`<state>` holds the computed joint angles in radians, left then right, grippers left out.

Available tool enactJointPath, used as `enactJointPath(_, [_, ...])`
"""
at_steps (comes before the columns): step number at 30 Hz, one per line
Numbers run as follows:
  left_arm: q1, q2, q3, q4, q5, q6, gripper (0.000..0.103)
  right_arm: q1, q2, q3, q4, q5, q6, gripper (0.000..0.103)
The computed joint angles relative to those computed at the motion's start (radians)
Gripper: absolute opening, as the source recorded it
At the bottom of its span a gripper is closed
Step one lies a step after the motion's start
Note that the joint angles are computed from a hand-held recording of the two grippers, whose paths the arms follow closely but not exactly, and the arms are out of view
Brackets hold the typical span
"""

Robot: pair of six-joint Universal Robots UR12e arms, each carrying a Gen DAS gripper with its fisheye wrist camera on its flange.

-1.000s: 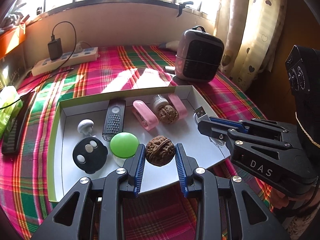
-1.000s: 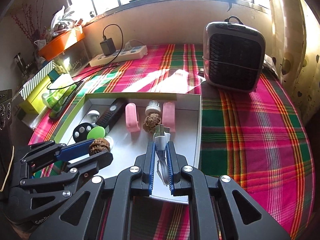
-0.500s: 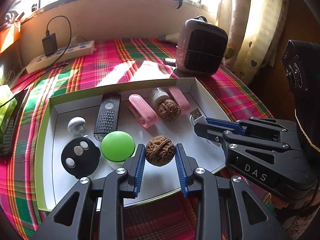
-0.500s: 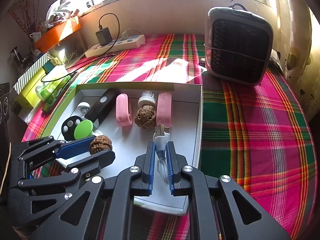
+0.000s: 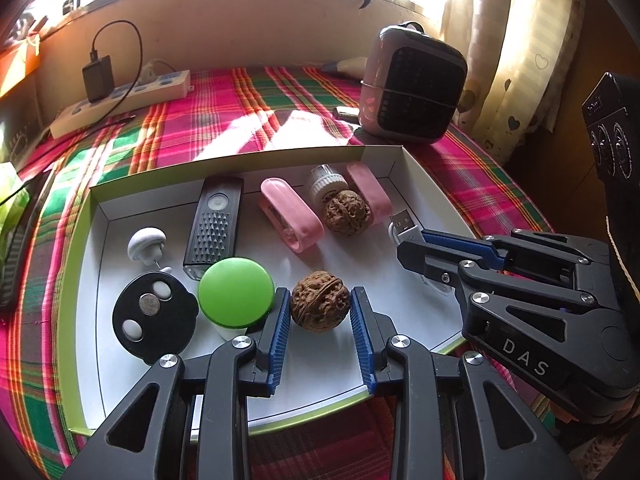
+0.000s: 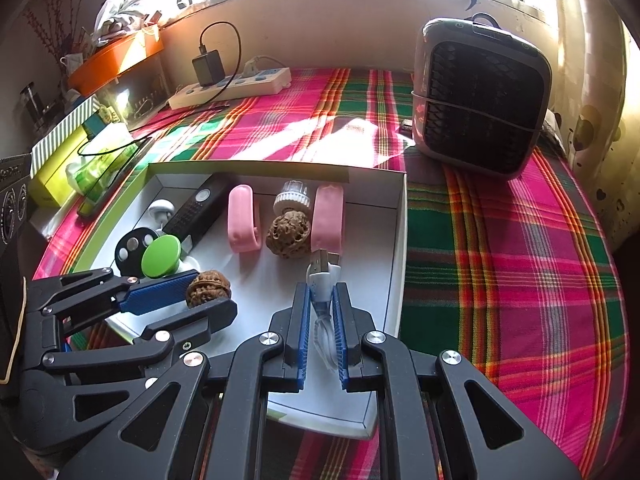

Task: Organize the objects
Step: 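Lift and carry the walnut and USB cable with both grippers over the box, then lower the walnut with the left gripper while the right lowers the cable, opening both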

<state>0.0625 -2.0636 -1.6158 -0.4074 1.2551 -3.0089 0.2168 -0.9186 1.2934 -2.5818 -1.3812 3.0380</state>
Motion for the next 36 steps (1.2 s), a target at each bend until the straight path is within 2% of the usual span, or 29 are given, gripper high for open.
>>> enactJointPath(20, [0.000,0.000,0.000,-0.003,0.005,-0.003,0.029,-0.003,-0.005,0.012,-0.020,0.020,0.031,0.012])
enactJointPath(36, [0.001,0.036,-0.042,0.032,0.031,-0.015,0.029,0.000,-0.030,0.051,-0.066,0.005,0.059,0.012])
